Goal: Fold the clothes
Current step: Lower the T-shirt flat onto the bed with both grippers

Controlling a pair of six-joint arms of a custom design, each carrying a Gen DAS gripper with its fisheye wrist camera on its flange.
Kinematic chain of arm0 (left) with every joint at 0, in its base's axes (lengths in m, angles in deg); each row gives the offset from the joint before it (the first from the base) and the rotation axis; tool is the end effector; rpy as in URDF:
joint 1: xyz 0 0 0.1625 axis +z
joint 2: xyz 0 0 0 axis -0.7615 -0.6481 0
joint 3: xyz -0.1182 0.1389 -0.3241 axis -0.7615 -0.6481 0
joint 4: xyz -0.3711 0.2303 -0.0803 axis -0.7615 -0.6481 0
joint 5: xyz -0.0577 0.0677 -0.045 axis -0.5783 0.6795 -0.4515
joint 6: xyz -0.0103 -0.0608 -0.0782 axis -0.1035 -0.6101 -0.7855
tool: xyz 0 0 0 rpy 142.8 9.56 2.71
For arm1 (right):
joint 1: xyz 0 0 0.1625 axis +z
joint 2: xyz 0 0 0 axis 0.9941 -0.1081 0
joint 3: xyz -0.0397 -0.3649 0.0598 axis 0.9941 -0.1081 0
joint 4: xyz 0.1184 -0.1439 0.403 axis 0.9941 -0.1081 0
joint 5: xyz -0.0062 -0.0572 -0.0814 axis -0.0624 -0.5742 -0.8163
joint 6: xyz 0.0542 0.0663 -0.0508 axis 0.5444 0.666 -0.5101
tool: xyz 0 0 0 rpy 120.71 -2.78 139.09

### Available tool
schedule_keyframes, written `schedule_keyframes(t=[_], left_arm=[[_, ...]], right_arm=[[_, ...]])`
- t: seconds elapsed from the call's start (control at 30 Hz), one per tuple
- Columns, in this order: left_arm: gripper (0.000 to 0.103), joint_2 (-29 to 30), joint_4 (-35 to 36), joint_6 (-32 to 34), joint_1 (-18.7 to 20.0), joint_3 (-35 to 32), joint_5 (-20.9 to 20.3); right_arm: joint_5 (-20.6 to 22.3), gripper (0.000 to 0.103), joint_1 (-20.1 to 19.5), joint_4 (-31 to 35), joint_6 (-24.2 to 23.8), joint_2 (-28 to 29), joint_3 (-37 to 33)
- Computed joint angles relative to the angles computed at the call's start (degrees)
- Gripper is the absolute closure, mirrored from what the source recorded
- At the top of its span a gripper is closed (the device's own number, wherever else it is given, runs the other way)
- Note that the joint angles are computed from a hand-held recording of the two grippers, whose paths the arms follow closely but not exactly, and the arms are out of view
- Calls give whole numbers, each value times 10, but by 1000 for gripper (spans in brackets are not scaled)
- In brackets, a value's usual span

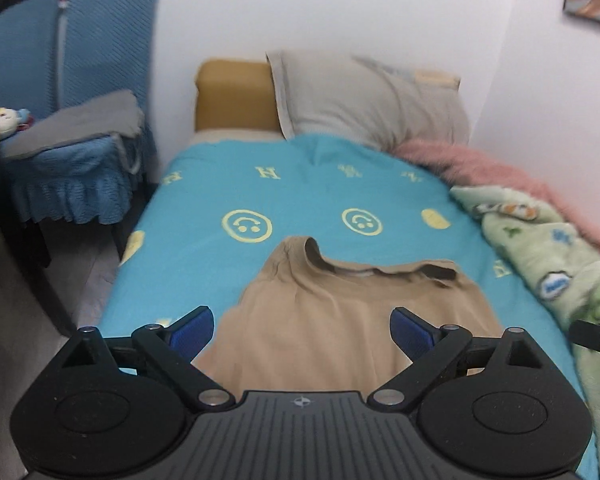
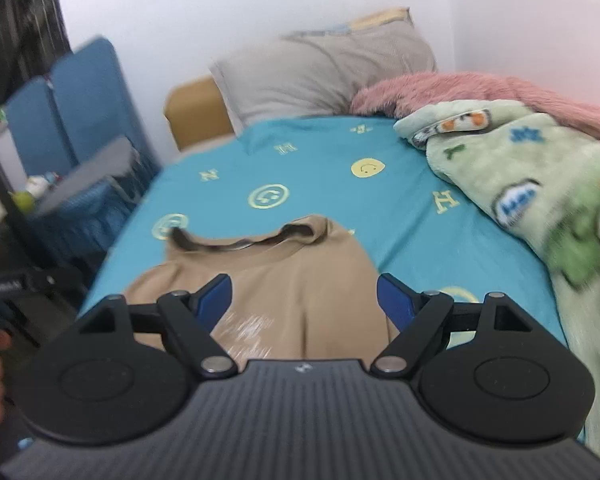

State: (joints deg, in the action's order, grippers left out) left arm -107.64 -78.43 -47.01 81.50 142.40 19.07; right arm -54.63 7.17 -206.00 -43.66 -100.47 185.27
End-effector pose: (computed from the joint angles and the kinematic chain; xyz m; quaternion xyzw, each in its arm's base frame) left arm -0.4548 -0.5266 0.0958 0.2444 0.8743 -0.3533 0.2261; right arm 0.0955 -0.4075 0.4753 0.0387 -0.8227 0.4891 0.2872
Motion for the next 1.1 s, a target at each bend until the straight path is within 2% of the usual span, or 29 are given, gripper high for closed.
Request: schedule_keyframes(t=[0.1,0.17,0.3,0.37,0.47,0.57,0.7,0.8,0.87,0.9,0.93,0.97,1.03,1.1], left_arm=[[7,-75,-31,-42,-34,111,17],[7,-125,-10,-107,-54,164,21],[12,-204,67,-248,-83,230,28],[14,-228,104,-312,-81,241,30],[17,-241,101,-365,-65,251,27],[21,-225,93,-370,-38,244,29],[35,-187,81,-371,7,228,18],[38,-157,29,-354,36,217,11],[39,-128,-13,-317,50,203,22],[46,-116,-28,-296,53,196,30],[63,-107,-27,-278,57,185,27],[71,-99,-23,-262,61,173,23],[95,-84,25,-218,68,134,10],[98,-66,83,-164,67,86,22]], right_arm=[[-13,22,30,18,13,-94,65],[-36,22,60,22,18,-144,99],[-46,22,100,62,49,-232,138],[-28,22,101,72,63,-264,150],[-1,22,82,80,74,-293,164],[17,22,48,91,81,-294,168],[53,22,-9,101,95,-291,168],[84,22,-46,102,104,-280,163],[102,22,-65,98,106,-270,160],[104,22,-70,94,106,-263,158],[105,22,-74,89,107,-256,156],[101,22,-76,85,111,-249,154],[99,22,-79,85,121,-239,150],[99,22,-83,88,130,-232,146]])
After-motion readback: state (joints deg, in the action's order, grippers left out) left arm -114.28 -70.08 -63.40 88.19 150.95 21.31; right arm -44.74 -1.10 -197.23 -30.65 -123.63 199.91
